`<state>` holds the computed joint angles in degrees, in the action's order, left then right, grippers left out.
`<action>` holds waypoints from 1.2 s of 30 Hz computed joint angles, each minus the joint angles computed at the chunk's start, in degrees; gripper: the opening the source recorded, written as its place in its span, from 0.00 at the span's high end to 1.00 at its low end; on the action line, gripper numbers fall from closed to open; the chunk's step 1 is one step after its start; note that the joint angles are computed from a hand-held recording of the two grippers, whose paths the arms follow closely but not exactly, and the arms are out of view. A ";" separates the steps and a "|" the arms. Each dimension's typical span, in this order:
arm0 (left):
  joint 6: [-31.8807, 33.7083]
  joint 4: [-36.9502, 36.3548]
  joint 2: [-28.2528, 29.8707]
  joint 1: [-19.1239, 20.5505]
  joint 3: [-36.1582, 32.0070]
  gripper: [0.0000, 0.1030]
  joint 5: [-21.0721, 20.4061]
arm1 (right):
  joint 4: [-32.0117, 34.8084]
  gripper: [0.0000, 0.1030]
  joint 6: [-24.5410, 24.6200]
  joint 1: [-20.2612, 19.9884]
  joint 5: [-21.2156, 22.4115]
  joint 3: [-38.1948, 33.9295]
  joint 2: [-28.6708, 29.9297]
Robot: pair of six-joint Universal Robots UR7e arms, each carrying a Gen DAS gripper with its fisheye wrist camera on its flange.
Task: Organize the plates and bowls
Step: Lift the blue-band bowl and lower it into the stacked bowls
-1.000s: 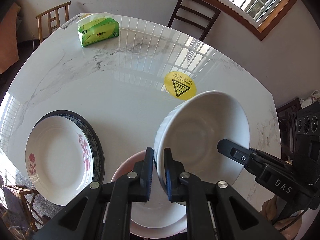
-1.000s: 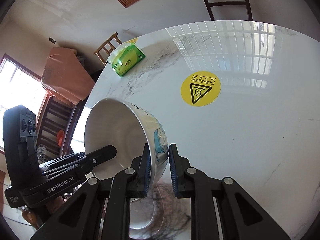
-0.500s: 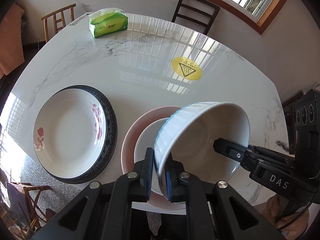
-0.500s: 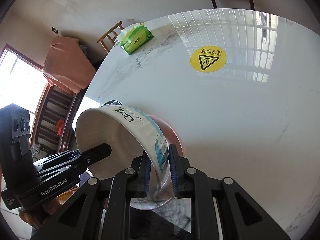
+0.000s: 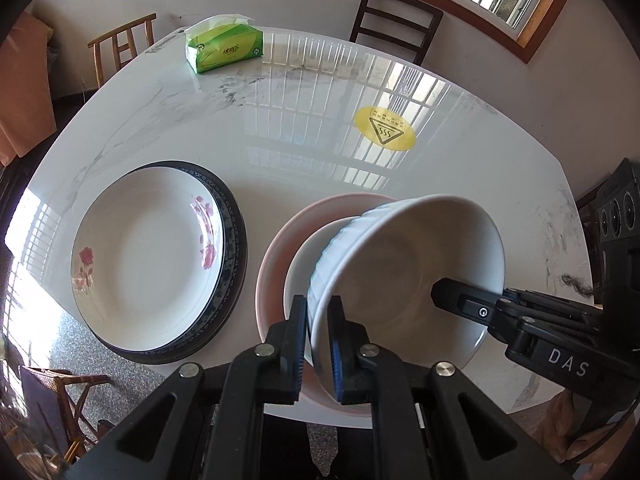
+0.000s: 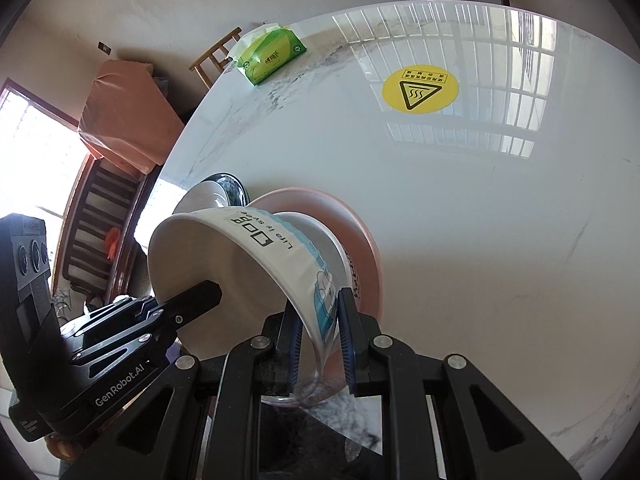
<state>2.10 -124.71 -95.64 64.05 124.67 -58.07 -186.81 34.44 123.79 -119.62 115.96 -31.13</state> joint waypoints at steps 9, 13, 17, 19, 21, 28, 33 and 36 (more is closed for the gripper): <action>0.06 -0.29 0.66 0.54 0.14 0.90 0.54 | 0.81 0.84 -0.34 -0.40 0.14 -0.71 0.42; -0.18 -0.11 0.93 0.74 0.13 0.90 0.47 | 0.68 0.84 -0.35 -0.42 0.28 -0.62 0.46; -0.24 -0.06 1.09 0.95 -0.03 0.90 0.34 | 0.55 0.84 -0.36 -0.51 0.34 -0.60 0.50; -0.07 -0.15 1.12 0.91 -0.01 0.90 0.45 | 0.61 0.84 -0.30 -0.48 0.34 -0.57 0.50; -0.12 -0.09 1.12 0.86 0.03 0.90 0.57 | 0.63 0.84 -0.34 -0.48 0.35 -0.58 0.49; -0.43 0.66 1.06 0.72 -0.11 0.90 0.67 | 0.22 0.84 -0.12 -0.59 0.65 -0.32 0.45; -0.41 0.90 0.94 0.17 0.18 0.90 1.72 | -0.54 0.84 0.22 -0.92 1.44 0.00 0.42; 0.04 0.56 0.58 -0.12 0.52 0.88 2.37 | -1.07 0.83 0.31 -1.01 1.62 0.23 0.45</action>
